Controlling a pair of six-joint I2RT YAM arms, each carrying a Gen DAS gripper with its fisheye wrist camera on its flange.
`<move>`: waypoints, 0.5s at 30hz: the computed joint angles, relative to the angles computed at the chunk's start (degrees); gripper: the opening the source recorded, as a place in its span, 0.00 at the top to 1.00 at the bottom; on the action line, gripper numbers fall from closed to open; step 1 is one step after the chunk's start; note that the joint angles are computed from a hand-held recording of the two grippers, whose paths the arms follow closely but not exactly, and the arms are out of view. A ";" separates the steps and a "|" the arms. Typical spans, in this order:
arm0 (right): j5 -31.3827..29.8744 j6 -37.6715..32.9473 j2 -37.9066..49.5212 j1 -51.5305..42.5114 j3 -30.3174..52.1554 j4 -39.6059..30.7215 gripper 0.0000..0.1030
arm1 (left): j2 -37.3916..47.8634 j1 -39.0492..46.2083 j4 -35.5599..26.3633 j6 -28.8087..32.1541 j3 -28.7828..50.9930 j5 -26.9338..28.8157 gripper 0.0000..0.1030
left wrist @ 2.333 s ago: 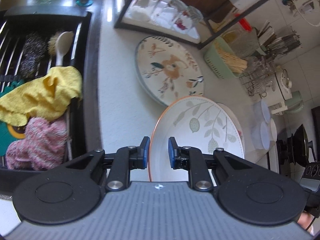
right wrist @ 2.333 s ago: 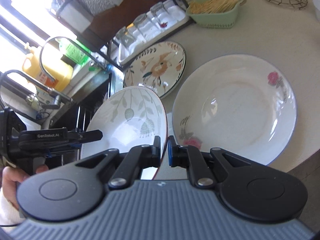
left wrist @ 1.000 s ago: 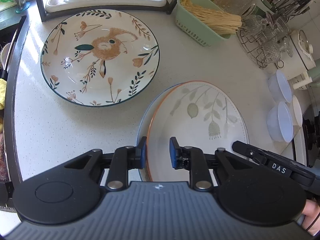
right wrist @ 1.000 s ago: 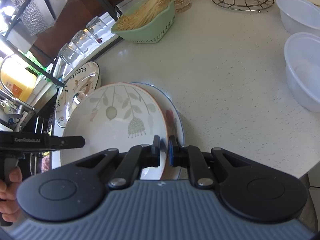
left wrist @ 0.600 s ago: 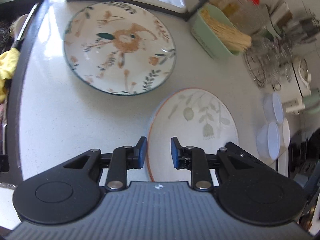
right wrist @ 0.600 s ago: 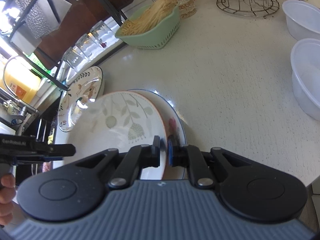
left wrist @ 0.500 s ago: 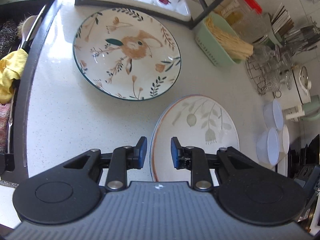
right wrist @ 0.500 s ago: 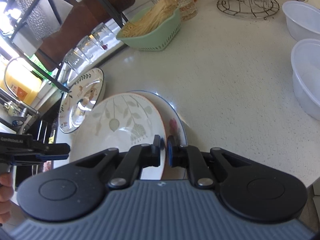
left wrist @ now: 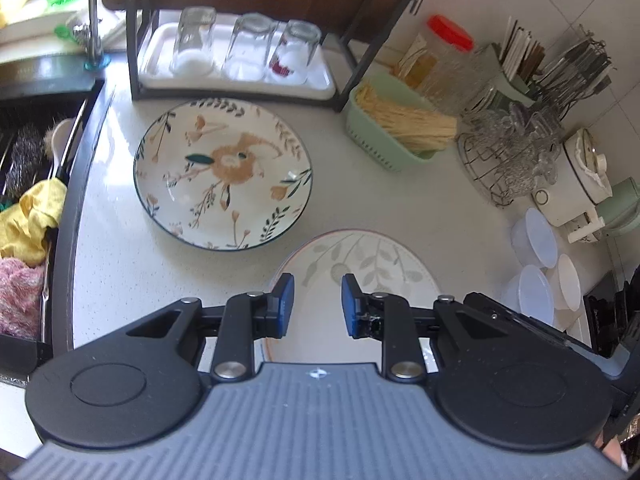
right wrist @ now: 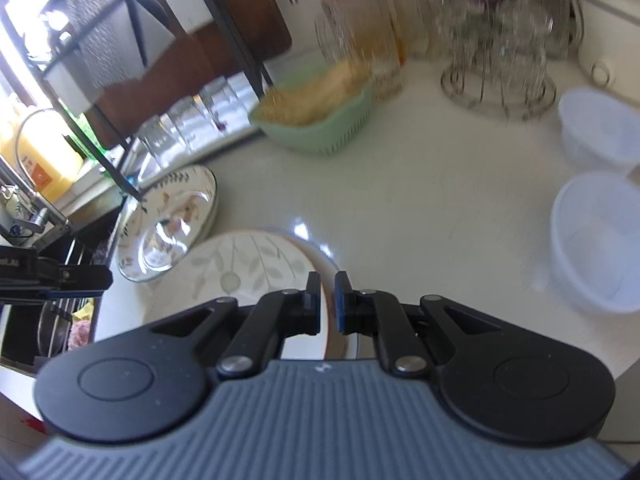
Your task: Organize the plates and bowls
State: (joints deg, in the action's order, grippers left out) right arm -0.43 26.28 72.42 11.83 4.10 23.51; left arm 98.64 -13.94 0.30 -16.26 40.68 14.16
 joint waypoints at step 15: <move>3.03 -5.23 -46.40 4.18 7.34 -43.43 0.90 | -22.58 -9.63 -8.23 -6.08 -5.45 -15.21 0.72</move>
State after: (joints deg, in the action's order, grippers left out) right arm 2.60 21.04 26.01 16.01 11.44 -19.91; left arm 76.07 -23.57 -7.93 -22.34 35.23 -1.05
